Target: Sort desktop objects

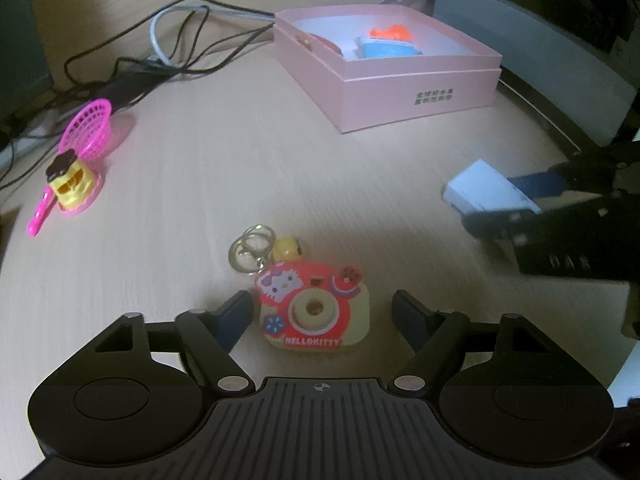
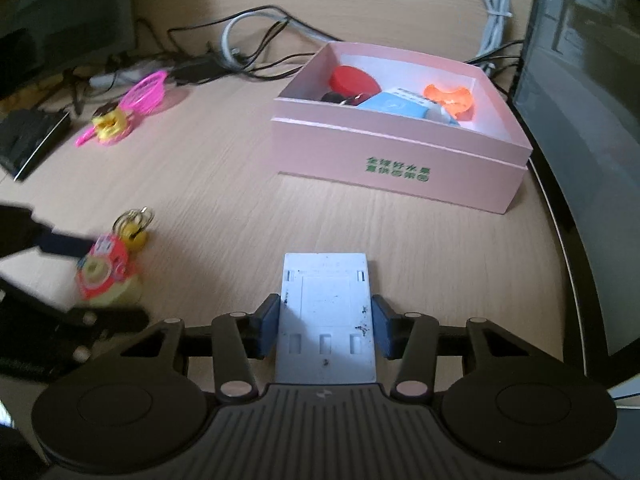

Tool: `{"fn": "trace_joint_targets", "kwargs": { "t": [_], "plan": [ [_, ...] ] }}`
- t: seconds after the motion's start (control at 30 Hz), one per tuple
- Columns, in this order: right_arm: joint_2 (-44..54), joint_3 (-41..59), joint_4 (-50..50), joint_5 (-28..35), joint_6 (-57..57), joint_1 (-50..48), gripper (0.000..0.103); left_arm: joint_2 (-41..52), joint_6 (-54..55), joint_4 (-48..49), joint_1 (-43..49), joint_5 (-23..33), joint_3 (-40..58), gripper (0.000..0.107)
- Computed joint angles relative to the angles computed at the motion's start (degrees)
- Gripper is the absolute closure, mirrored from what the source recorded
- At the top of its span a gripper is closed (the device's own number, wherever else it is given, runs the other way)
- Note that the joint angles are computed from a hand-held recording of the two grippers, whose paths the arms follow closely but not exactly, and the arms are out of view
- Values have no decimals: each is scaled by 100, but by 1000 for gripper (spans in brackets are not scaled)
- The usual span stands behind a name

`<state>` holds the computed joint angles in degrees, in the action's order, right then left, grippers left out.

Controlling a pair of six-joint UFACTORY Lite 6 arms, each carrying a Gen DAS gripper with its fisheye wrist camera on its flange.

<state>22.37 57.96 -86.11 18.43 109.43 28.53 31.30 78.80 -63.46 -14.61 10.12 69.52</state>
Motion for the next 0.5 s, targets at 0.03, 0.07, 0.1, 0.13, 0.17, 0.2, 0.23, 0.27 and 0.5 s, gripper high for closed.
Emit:
{"fn": "trace_joint_targets", "kwargs": {
  "t": [0.03,0.07,0.1,0.13,0.17,0.2,0.23,0.27,0.5],
  "plan": [
    [-75,-42,260,-28,-295,26,56,-6,177,-125,-32,2,1,34],
    [-162,-83,467,-53,-533,33,56,-15,305,-192,-64,6,5,44],
    [-306,-140,720,-88,-826,22,56,-18,327,-155,-89,47,33,45],
    [-496,-208,912,-98,-1050,0,56,-18,183,36,-101,119,93,45],
    [-701,-258,1080,-75,-1273,-23,56,-54,274,-6,-92,215,142,45],
    [-976,-293,1254,9,-1544,-46,56,-91,317,-18,-85,305,205,45],
    [-1192,-301,1332,95,-1712,-71,56,-154,334,-4,-77,423,318,45],
    [-1417,-259,1445,195,-1940,-112,56,-200,352,0,-64,531,462,45],
    [-2310,337,880,770,-2224,-389,56,172,367,-295,-136,914,2607,45]
  ]
}}
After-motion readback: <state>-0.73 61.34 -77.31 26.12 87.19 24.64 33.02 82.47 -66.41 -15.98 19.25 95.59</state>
